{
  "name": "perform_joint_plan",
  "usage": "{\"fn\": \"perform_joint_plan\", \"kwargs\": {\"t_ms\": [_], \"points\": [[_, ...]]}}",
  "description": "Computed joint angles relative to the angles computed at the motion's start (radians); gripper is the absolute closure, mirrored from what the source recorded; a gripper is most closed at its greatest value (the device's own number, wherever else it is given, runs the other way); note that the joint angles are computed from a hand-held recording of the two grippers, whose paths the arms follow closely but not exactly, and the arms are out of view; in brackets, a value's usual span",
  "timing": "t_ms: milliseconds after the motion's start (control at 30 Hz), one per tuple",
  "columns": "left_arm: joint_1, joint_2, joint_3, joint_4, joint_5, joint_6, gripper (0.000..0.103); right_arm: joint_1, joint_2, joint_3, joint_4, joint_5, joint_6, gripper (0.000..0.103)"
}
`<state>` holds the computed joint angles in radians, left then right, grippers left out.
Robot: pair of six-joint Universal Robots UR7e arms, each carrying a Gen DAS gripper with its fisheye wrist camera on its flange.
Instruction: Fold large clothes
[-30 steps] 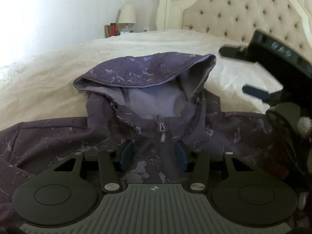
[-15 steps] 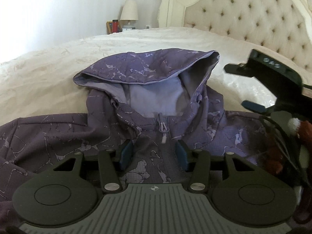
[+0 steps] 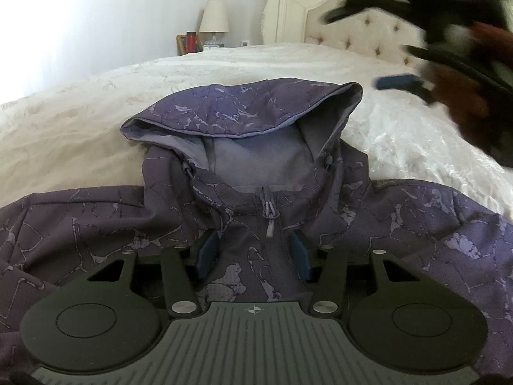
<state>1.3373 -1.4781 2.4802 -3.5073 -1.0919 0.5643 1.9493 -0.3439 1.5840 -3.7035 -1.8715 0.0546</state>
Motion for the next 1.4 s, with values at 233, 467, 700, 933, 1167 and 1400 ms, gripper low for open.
{"fn": "perform_joint_plan", "kwargs": {"t_ms": [233,467,700,933,1167,1400], "points": [[0.005,0.002,0.0,-0.004,-0.008,-0.009,0.054,-0.001,0.045,-0.215,0.392,-0.129,0.068,0.024],[0.013,-0.004,-0.003,0.006,-0.024,-0.024,0.054,0.003,0.061,-0.237,0.449,-0.163,0.023,0.092],[0.009,-0.034,-0.011,0.067,-0.025,-0.03,0.054,0.116,0.026,-0.085,0.136,-0.183,-0.352,0.095],[0.024,-0.339,-0.005,0.456,-0.184,-0.111,0.053,0.202,-0.023,0.118,-0.119,-0.146,-0.6,0.095],[0.075,-0.679,-0.022,0.819,-0.317,-0.158,0.053,0.256,-0.014,0.327,-0.274,-0.145,-0.81,0.095],[0.133,-0.784,-0.058,0.956,-0.349,-0.123,0.053,0.304,0.034,0.39,-0.308,-0.308,-0.681,0.039]]}}
